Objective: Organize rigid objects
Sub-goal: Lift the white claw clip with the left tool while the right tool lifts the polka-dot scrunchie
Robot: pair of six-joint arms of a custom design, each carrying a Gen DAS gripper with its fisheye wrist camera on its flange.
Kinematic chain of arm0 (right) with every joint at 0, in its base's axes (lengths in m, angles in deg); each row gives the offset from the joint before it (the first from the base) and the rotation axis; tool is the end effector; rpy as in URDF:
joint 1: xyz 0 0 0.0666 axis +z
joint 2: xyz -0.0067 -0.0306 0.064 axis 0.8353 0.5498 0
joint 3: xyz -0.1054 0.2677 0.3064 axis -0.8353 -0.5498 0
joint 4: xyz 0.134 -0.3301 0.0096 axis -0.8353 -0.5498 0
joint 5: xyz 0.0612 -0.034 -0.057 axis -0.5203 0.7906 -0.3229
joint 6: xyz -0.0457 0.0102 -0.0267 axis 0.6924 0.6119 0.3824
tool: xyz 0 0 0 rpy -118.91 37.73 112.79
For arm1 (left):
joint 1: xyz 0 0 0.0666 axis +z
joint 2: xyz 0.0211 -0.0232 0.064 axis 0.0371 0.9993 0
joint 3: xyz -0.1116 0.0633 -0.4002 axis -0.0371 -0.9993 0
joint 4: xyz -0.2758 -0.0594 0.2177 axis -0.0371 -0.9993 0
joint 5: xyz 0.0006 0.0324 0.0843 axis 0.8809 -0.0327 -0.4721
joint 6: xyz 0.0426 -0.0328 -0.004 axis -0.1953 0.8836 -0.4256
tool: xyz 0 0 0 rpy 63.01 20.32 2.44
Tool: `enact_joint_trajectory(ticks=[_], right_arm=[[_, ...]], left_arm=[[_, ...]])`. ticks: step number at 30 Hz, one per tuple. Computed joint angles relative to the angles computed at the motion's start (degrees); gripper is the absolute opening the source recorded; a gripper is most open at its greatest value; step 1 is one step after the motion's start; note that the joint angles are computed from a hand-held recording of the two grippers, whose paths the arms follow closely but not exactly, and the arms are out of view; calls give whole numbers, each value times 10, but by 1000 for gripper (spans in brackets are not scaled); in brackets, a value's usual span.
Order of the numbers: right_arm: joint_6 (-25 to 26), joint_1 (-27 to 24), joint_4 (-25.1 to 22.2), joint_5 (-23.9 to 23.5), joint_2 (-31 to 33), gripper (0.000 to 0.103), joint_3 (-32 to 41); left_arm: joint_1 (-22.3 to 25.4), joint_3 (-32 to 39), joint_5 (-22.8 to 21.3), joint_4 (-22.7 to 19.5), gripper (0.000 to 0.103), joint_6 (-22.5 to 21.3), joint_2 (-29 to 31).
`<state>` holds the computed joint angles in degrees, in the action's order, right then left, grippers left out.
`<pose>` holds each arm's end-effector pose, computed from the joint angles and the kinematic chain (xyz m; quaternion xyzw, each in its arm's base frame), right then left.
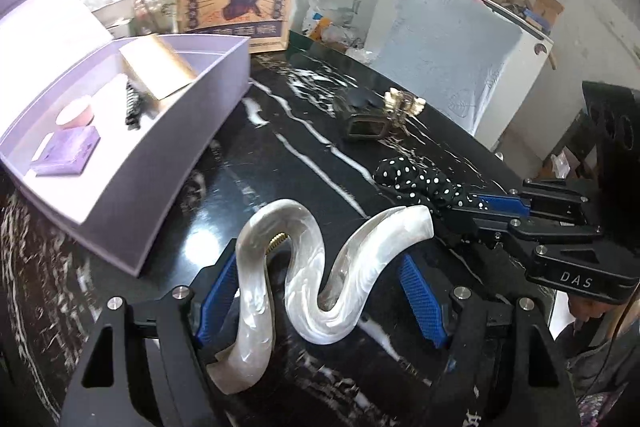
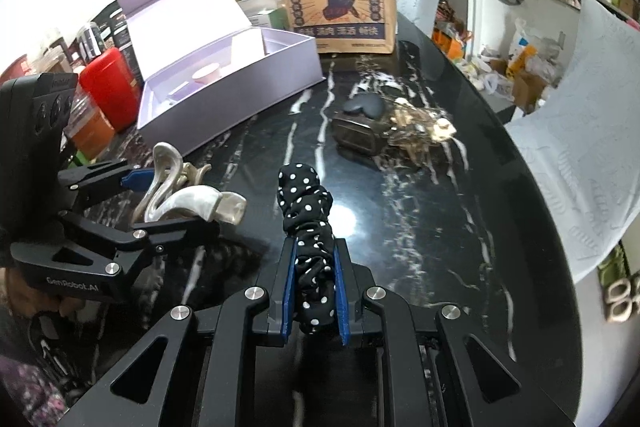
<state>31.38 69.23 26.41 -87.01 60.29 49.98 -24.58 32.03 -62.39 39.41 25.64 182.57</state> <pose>0.5392 0.1329 0.3859 -0.2397 0.9086 0.1782 0.2919 0.5094 -0.2560 0.3870 0.0775 0.9344 -0.1192 0.3268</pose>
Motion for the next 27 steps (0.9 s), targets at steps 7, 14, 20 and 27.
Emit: enact_joint_trajectory(ticks=[7,14,20,27], right_arm=[[3,19,1,-5,-5,17,1],[8,36,2,-7,-7,17,9],[8,44,4,-23,-9,17,18],[5,52,-1,-18,-6,17,26]], left_arm=[[18,-37,-4,11,76,29,-36],[28,-53,-25,13,62,33,-60],[38,-56,-13,9,59,38,-64],[41,-64,-3,15,59,38,-66]])
